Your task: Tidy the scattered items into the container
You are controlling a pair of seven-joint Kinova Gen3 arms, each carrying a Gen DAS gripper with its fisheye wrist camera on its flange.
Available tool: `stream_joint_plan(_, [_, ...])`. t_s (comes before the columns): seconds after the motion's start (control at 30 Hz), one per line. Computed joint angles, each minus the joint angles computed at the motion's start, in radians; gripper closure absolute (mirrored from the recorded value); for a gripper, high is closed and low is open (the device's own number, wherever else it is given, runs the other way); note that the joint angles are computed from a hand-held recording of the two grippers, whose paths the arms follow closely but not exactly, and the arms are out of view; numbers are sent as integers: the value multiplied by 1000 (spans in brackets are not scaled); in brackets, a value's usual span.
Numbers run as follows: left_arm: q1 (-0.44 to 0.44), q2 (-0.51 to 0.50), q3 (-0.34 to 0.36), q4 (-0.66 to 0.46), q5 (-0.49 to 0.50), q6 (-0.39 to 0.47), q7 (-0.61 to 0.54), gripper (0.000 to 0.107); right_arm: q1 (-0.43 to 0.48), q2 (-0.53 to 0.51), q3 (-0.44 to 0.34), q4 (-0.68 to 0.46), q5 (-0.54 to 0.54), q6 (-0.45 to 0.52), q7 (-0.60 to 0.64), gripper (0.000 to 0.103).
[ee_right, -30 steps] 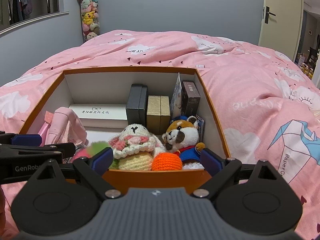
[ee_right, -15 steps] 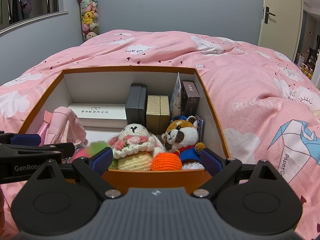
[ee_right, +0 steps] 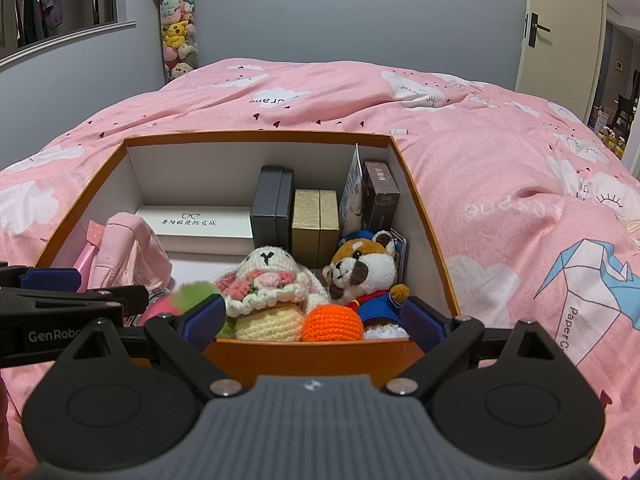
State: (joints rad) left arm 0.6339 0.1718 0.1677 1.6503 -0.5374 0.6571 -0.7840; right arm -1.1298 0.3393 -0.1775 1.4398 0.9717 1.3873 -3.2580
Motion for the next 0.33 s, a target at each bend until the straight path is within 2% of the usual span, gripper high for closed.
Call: stream_joint_plan(0.33, [-1, 0, 0, 0, 3, 0, -3, 26, 1, -3, -1, 4, -3, 0, 0, 7])
